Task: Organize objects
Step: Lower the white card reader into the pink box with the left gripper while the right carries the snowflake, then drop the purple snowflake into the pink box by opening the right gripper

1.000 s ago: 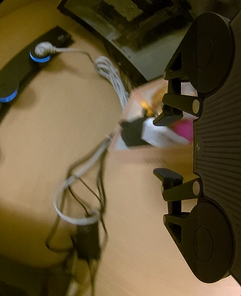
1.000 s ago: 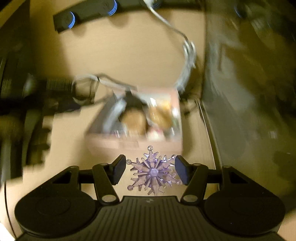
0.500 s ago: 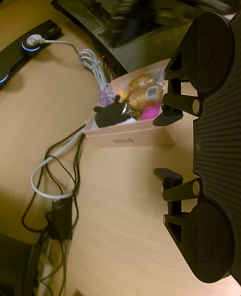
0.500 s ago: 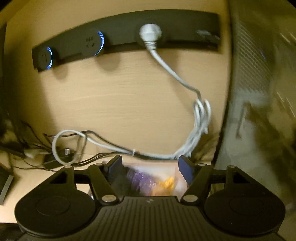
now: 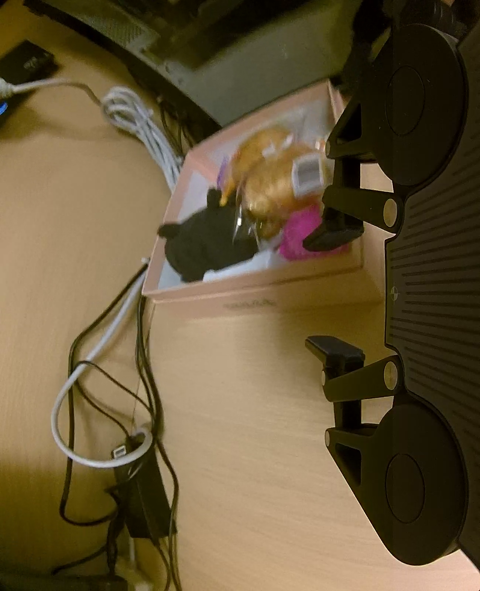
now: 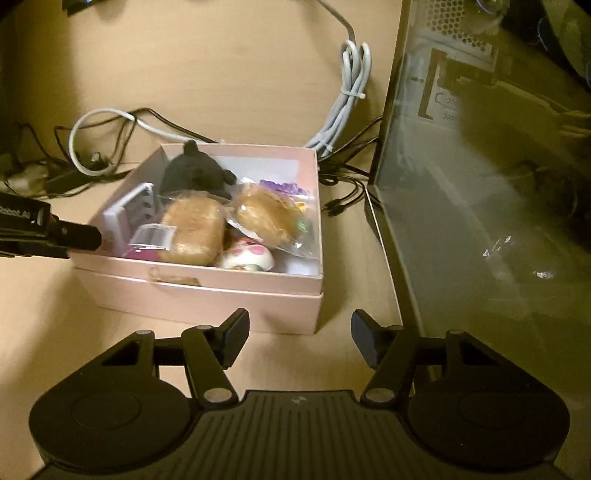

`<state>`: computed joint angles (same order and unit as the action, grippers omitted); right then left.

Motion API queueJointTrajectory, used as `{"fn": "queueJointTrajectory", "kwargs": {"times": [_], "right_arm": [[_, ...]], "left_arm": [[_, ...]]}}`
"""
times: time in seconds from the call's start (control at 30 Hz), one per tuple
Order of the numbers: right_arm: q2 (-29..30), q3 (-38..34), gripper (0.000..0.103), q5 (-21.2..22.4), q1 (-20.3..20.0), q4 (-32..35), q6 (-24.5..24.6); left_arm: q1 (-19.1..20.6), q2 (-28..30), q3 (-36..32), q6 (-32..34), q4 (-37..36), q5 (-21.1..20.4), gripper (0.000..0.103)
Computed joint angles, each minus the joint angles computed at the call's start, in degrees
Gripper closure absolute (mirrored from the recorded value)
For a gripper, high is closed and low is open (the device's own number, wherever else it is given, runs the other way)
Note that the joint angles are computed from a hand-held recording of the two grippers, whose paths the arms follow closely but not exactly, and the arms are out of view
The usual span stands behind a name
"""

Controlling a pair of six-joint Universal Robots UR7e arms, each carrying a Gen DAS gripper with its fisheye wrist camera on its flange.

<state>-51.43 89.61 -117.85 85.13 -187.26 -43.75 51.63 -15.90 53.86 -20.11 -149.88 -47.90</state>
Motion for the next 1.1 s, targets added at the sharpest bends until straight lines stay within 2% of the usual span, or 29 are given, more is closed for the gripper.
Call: {"fn": "queueJointTrajectory", "kwargs": {"times": [0.07, 0.1, 0.17, 0.27, 0.57, 0.8, 0.83, 0.97, 1.03, 1.1], "right_arm": [[1.2, -1.2, 0.041, -0.5, 0.1, -0.7, -1.0], [1.5, -1.5, 0.041, -0.5, 0.1, -0.1, -1.0], [1.9, -1.9, 0.041, -0.1, 0.2, 0.7, -0.5], [3.3, -3.2, 0.041, 0.4, 0.7, 1.3, -0.5], [8.7, -10.2, 0.041, 0.4, 2.6, 3.7, -1.2], [9.4, -10.8, 0.041, 1.0, 3.2, 4.5, 0.1], [9.1, -10.5, 0.04, 1.2, 3.2, 4.6, 0.6], [7.1, -7.5, 0.025, 1.8, 3.0, 4.0, 3.1], [5.9, -5.4, 0.024, 1.4, 2.9, 3.4, 4.0], [4.5, -2.9, 0.017, 0.8, 2.8, 2.7, 5.3]], "left_arm": [[0.2, 0.2, -0.7, -0.8, 1.4, 1.6, 0.034], [0.2, -0.1, -0.2, -1.1, 1.3, 2.1, 0.032], [0.4, -0.4, 0.9, -0.8, 0.2, 3.8, 0.019], [1.3, -0.6, 1.8, -0.8, -1.0, 6.0, 0.007], [4.3, 0.3, 1.0, 2.8, -7.8, 7.0, 0.002], [4.2, 0.7, -0.6, 5.4, -7.4, 8.8, 0.003], [3.9, 0.3, 0.2, 6.3, -8.8, 9.3, 0.003], [2.6, -1.5, 5.2, 11.2, -18.8, 11.4, 0.003], [1.6, -3.0, 8.8, 13.7, -24.9, 12.7, 0.003], [0.7, -4.8, 12.9, 15.9, -30.5, 13.3, 0.003]]}}
